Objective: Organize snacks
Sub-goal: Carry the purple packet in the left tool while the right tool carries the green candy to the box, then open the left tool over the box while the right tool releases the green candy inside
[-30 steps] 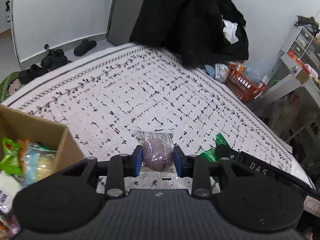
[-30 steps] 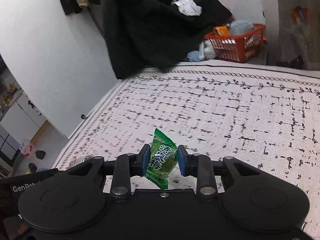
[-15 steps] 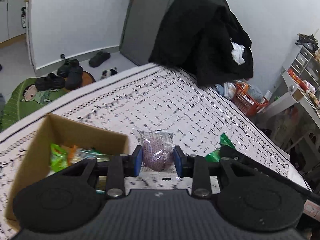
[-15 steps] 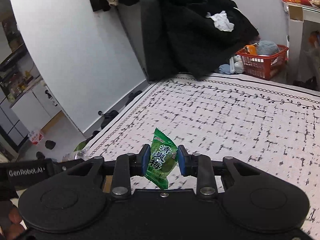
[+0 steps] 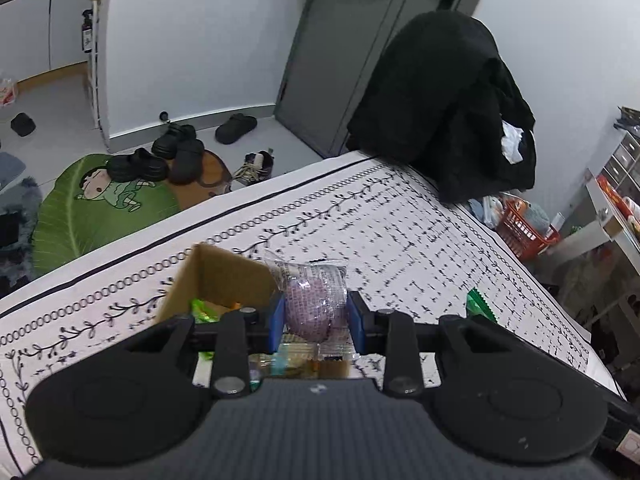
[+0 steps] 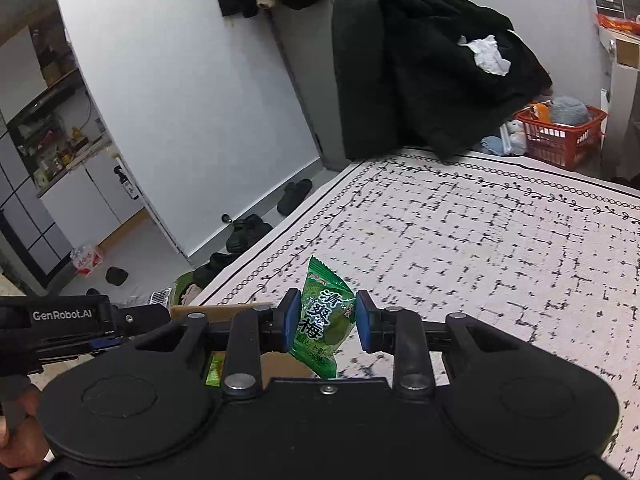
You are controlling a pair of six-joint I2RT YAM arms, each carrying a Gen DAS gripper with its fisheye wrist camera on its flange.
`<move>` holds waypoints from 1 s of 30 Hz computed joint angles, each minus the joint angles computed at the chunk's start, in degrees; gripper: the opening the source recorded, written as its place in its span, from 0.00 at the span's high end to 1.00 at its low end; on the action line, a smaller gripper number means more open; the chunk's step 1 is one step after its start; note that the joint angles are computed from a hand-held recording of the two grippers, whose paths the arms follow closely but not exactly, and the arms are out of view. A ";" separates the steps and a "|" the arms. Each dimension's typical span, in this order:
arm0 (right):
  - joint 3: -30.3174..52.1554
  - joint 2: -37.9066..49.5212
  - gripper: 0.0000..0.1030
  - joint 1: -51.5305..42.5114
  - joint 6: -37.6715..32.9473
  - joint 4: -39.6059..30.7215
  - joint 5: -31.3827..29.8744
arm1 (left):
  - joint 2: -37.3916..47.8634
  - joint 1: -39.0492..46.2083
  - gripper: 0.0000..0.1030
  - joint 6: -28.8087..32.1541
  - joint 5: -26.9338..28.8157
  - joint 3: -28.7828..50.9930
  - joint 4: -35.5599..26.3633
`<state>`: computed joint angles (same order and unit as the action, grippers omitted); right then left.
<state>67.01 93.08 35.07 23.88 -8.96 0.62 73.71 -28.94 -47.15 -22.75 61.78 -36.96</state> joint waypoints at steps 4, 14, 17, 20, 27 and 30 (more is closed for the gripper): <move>1.45 0.42 0.72 2.60 0.29 -0.99 2.07 | -2.57 2.54 0.69 0.73 1.87 -2.07 -0.01; 4.17 2.92 0.72 8.45 2.27 -3.04 6.18 | -6.28 8.87 0.65 2.39 9.74 -6.92 1.34; 5.38 3.75 0.72 9.84 2.52 -3.82 6.76 | -7.72 10.95 0.65 2.96 11.34 -8.03 1.37; 6.63 4.56 0.72 11.29 3.16 -5.16 7.70 | -8.66 13.01 0.62 4.18 12.61 -8.34 0.49; 7.40 4.54 0.62 13.64 6.42 -7.11 9.15 | -10.87 16.61 0.49 6.76 15.97 -8.67 -1.74; 7.28 3.42 0.52 14.17 8.41 -8.22 10.04 | -11.92 17.25 0.41 7.68 17.01 -8.43 -3.11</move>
